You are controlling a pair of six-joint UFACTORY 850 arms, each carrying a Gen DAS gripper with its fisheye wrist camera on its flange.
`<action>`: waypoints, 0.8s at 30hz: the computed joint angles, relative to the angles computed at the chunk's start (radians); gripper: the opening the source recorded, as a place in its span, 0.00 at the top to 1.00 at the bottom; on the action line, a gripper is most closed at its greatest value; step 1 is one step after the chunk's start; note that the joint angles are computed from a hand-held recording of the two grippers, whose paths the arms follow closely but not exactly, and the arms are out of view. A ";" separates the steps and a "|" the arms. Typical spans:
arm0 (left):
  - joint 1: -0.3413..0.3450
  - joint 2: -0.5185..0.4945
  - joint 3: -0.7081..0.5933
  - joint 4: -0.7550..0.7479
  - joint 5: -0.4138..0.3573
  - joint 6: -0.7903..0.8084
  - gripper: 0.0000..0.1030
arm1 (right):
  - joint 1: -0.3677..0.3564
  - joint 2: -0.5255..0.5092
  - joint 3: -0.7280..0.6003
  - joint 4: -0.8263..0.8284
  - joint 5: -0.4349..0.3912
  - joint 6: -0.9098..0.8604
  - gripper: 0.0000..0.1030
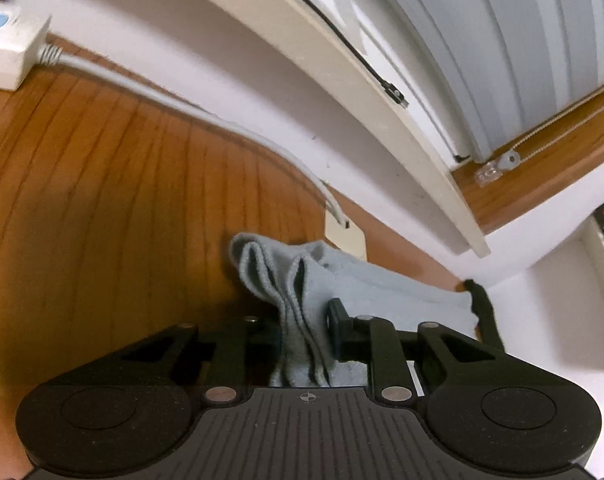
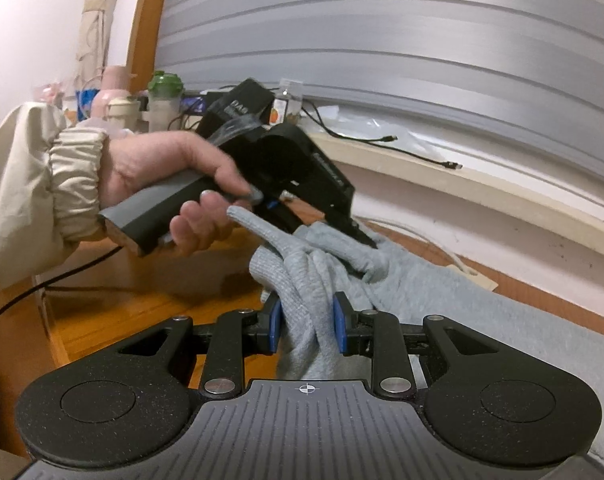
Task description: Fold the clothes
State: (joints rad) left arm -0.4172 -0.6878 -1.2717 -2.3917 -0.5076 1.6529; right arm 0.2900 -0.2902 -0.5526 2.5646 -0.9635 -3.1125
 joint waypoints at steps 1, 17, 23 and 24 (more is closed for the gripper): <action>0.002 0.002 0.005 -0.001 0.003 0.010 0.80 | -0.002 0.000 -0.001 -0.007 -0.002 0.006 0.74; -0.007 0.140 0.179 -0.294 -0.014 0.381 0.82 | 0.006 0.018 -0.002 -0.112 -0.072 0.078 0.79; -0.067 0.142 0.083 -0.390 0.041 0.528 0.82 | -0.056 0.056 0.024 -0.078 -0.138 0.069 0.82; -0.079 0.137 0.054 -0.391 0.054 0.543 0.82 | -0.078 0.066 0.030 -0.078 -0.152 0.073 0.82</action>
